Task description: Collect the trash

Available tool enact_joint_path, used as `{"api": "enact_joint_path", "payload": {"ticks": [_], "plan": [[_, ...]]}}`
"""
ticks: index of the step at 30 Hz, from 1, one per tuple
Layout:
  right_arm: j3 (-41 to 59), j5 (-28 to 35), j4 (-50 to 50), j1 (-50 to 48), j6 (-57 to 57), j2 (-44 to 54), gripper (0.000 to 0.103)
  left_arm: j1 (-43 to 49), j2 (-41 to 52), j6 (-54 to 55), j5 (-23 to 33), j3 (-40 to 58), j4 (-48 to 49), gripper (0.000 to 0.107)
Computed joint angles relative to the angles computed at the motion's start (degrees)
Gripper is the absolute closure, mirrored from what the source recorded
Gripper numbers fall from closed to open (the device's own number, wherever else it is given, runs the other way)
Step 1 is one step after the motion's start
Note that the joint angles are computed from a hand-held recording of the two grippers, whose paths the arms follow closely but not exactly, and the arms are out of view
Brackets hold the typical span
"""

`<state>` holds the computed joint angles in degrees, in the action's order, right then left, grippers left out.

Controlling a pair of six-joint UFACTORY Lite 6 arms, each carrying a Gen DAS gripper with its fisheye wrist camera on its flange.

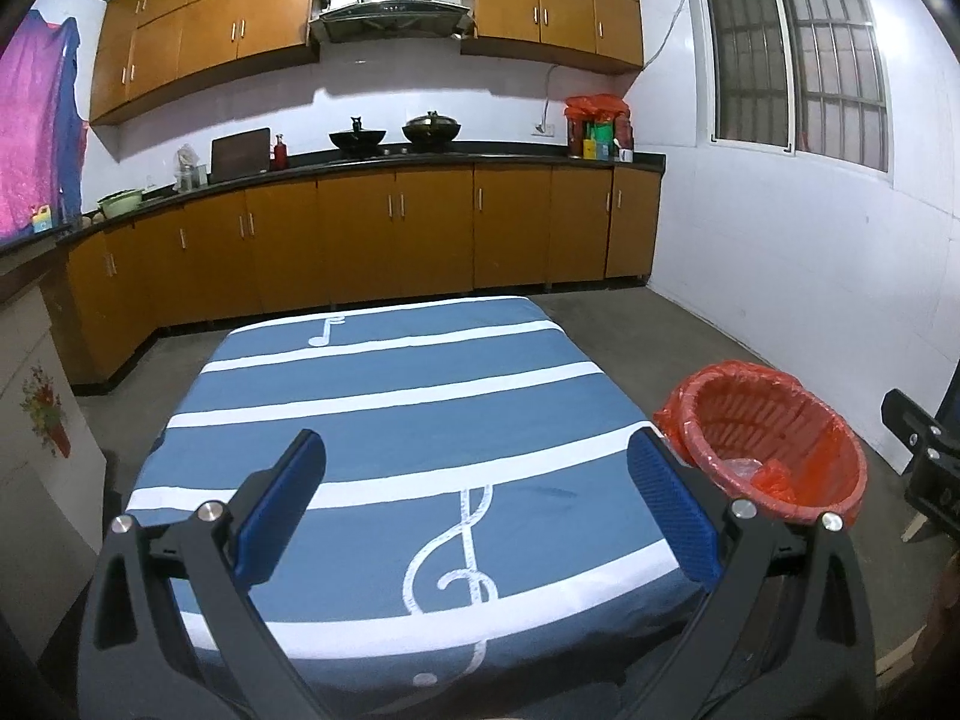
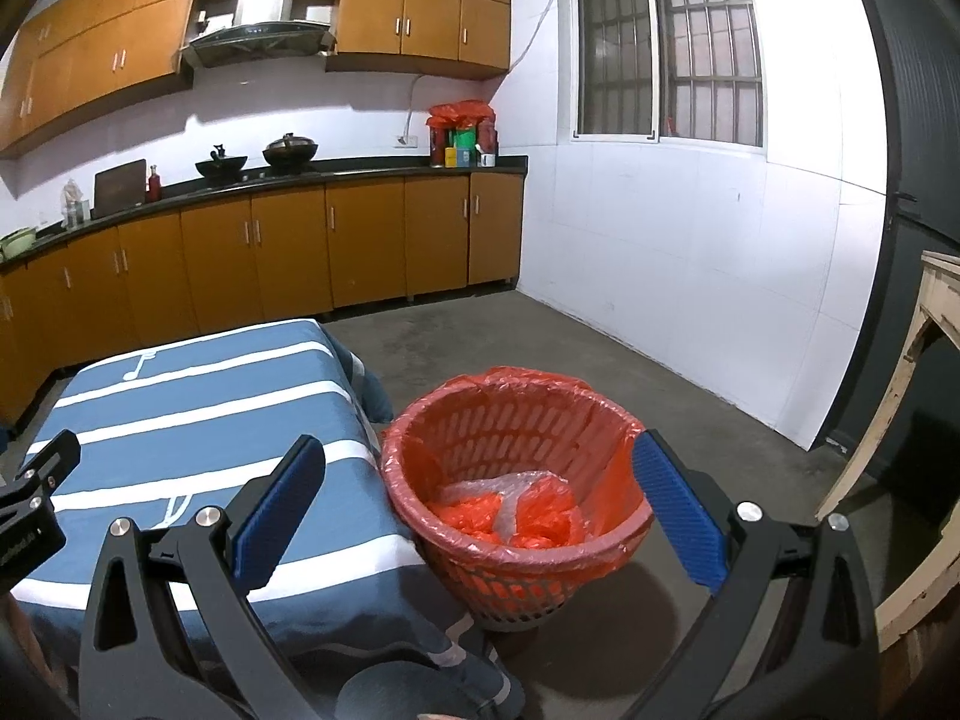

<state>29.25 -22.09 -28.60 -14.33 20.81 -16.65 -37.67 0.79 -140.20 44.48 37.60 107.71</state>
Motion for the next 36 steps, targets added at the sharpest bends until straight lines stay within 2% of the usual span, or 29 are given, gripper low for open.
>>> {"api": "enact_joint_path", "payload": {"ticks": [9, 16, 29, 36], "plan": [[-4.4, -0.5, -1.0, -0.7, 0.6, -5.5, 0.002, -3.3, -6.1, -2.1, 2.1, -6.1, -1.6, 0.008], [-7.7, -1.0, -6.1, -2.7, 4.7, -9.7, 0.002, -6.8, -9.2, -1.4, 4.7, -8.4, -4.5, 0.008], [-11.5, -1.2, -10.7, -4.6, 8.8, -14.5, 0.002, -14.1, -9.1, 0.6, 10.7, -8.6, -13.0, 0.008], [-12.1, -1.1, -14.6, -5.8, 12.6, -16.0, 0.002, -16.2, -8.7, 0.6, 12.0, -8.2, -14.6, 0.008]]}}
